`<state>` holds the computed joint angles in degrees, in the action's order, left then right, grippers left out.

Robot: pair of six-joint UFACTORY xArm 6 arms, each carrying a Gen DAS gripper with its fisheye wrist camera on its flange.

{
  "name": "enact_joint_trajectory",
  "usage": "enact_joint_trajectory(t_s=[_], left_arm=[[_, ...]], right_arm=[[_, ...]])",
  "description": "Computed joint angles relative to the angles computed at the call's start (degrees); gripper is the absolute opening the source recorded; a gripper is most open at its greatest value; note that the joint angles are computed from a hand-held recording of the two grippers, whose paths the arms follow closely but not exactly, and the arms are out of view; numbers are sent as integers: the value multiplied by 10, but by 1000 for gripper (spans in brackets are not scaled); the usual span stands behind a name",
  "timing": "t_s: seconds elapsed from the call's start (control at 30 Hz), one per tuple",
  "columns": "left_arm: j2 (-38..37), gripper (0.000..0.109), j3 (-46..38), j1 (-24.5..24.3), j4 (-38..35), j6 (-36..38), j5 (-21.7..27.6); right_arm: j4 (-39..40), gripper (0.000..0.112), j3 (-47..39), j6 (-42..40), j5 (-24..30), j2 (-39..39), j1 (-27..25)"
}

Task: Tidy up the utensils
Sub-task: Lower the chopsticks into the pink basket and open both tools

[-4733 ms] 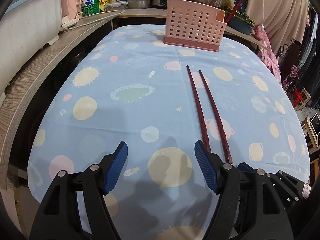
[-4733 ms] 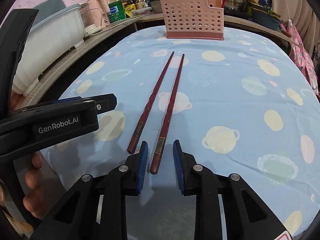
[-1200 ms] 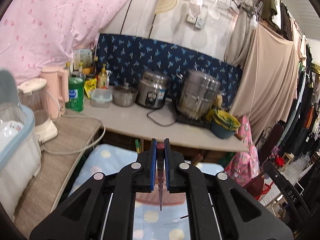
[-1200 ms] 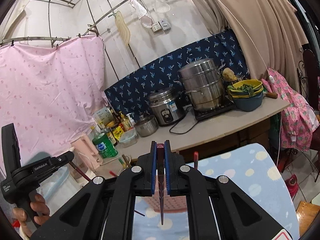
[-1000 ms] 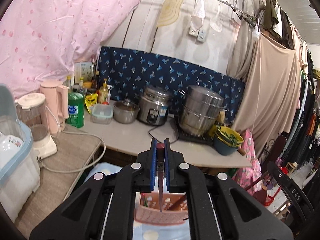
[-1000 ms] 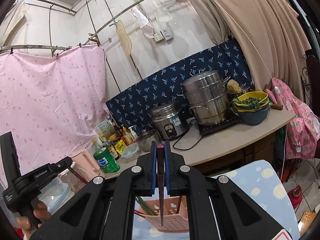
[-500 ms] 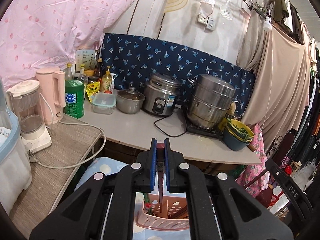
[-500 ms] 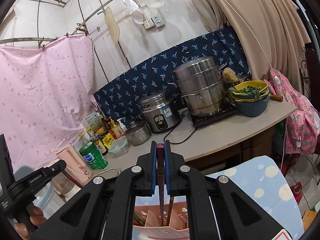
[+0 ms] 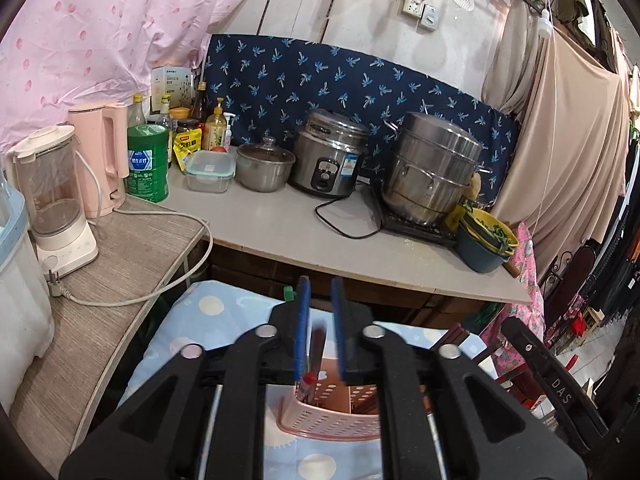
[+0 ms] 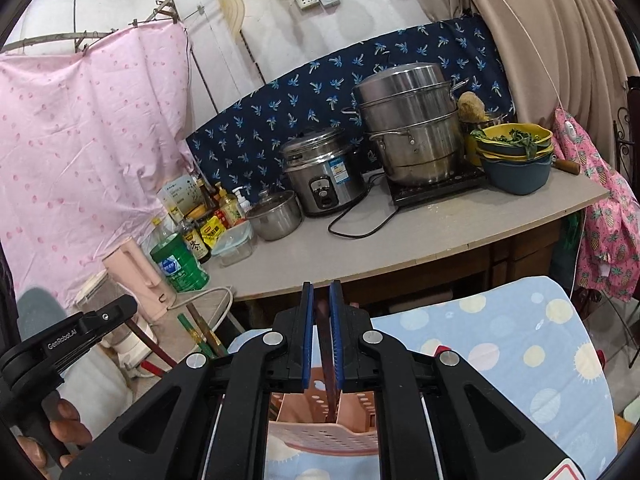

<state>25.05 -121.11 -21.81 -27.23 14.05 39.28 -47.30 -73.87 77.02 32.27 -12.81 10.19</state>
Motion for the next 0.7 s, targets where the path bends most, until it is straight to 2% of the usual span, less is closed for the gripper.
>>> enact_joint_trajectory(t_s=[0.13,0.33,0.7], left_arm=[[-22,38,38,-1,7,5,-23],[-60,43,97,-5,18,20,-47],[-140,44,202,-10,28,44,-69]], right_arm=[[-6,20,2,1,12,-8,9],[-17,24,8,3,35,-23,29],[-58,31,28,6,101,-64,93]])
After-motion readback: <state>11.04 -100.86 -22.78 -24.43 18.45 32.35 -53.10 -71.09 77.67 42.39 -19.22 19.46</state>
